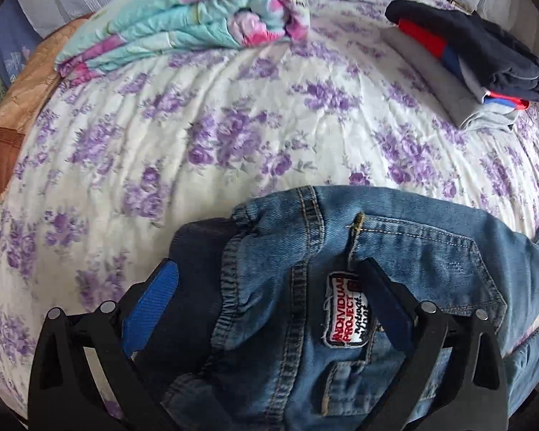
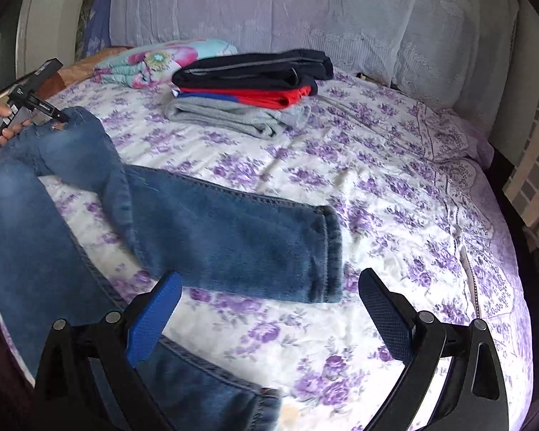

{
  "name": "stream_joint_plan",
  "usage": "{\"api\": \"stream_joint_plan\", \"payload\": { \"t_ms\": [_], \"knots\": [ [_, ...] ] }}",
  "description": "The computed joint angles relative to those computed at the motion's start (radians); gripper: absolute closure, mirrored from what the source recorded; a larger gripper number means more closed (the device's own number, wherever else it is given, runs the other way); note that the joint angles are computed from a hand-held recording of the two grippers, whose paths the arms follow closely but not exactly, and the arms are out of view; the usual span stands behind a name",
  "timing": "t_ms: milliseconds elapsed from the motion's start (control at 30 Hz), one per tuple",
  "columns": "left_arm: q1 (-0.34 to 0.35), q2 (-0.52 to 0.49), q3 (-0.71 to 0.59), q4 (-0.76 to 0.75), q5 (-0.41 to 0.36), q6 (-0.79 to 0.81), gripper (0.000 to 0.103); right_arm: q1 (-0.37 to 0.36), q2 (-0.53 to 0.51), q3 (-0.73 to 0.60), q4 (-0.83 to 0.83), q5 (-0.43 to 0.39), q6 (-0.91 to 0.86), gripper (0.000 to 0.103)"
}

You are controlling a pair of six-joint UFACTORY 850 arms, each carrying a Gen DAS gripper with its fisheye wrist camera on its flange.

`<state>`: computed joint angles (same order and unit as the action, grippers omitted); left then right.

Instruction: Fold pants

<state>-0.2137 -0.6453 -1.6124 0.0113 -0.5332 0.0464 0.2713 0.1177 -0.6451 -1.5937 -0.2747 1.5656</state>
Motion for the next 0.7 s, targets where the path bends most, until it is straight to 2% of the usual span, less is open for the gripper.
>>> {"api": "stream_joint_plan", "payload": {
  "t_ms": [67, 100, 167, 233, 267, 300, 333, 400, 467, 567, 633, 667, 700],
  "knots": [
    [-0.002, 0.023, 0.044, -0.03, 0.06, 0.069, 0.016, -0.028, -0.031, -0.014, -0.003, 0.013, -0.028, 0.004],
    [-0.006, 0.042, 0.067, -0.046, 0.083, 0.102, 0.026, -0.053, -0.048, -0.027, 0.014, 0.047, -0.049, 0.004],
    [-0.007, 0.076, 0.105, -0.069, 0.101, 0.115, 0.037, -0.152, -0.078, -0.06, -0.01, 0.227, 0.035, 0.004],
    [0.0, 0.107, 0.139, -0.095, 0.122, 0.11, 0.055, -0.257, -0.121, -0.103, -0.08, 0.437, 0.245, 0.005],
    [0.001, 0.114, 0.143, -0.092, 0.128, 0.102, 0.06, -0.303, -0.153, -0.125, -0.117, 0.541, 0.337, 0.018],
    [0.007, 0.125, 0.15, -0.109, 0.139, 0.106, 0.072, -0.334, -0.192, -0.149, -0.169, 0.636, 0.431, 0.033],
    [0.014, 0.142, 0.173, -0.146, 0.157, 0.133, 0.081, -0.34, -0.222, -0.162, -0.2, 0.688, 0.484, 0.095],
    [0.035, 0.179, 0.215, -0.298, 0.194, 0.261, 0.085, -0.332, -0.194, -0.137, -0.178, 0.683, 0.471, 0.096],
    [0.047, 0.224, 0.266, -0.479, 0.236, 0.422, 0.085, -0.346, -0.13, -0.093, -0.075, 0.734, 0.418, 0.097],
    [0.046, 0.307, 0.353, -0.788, 0.314, 0.718, 0.086, -0.371, 0.021, -0.023, 0.059, 0.812, 0.381, 0.097],
    [0.032, 0.37, 0.406, -0.997, 0.389, 0.906, 0.086, -0.36, 0.112, -0.005, 0.059, 0.784, 0.468, 0.098],
    [0.03, 0.393, 0.421, -1.102, 0.398, 0.995, 0.087, -0.36, 0.149, 0.001, 0.061, 0.775, 0.515, 0.098],
    [0.036, 0.42, 0.422, -1.207, 0.372, 1.087, 0.099, -0.356, 0.182, 0.003, 0.041, 0.746, 0.58, 0.098]
  ]
}}
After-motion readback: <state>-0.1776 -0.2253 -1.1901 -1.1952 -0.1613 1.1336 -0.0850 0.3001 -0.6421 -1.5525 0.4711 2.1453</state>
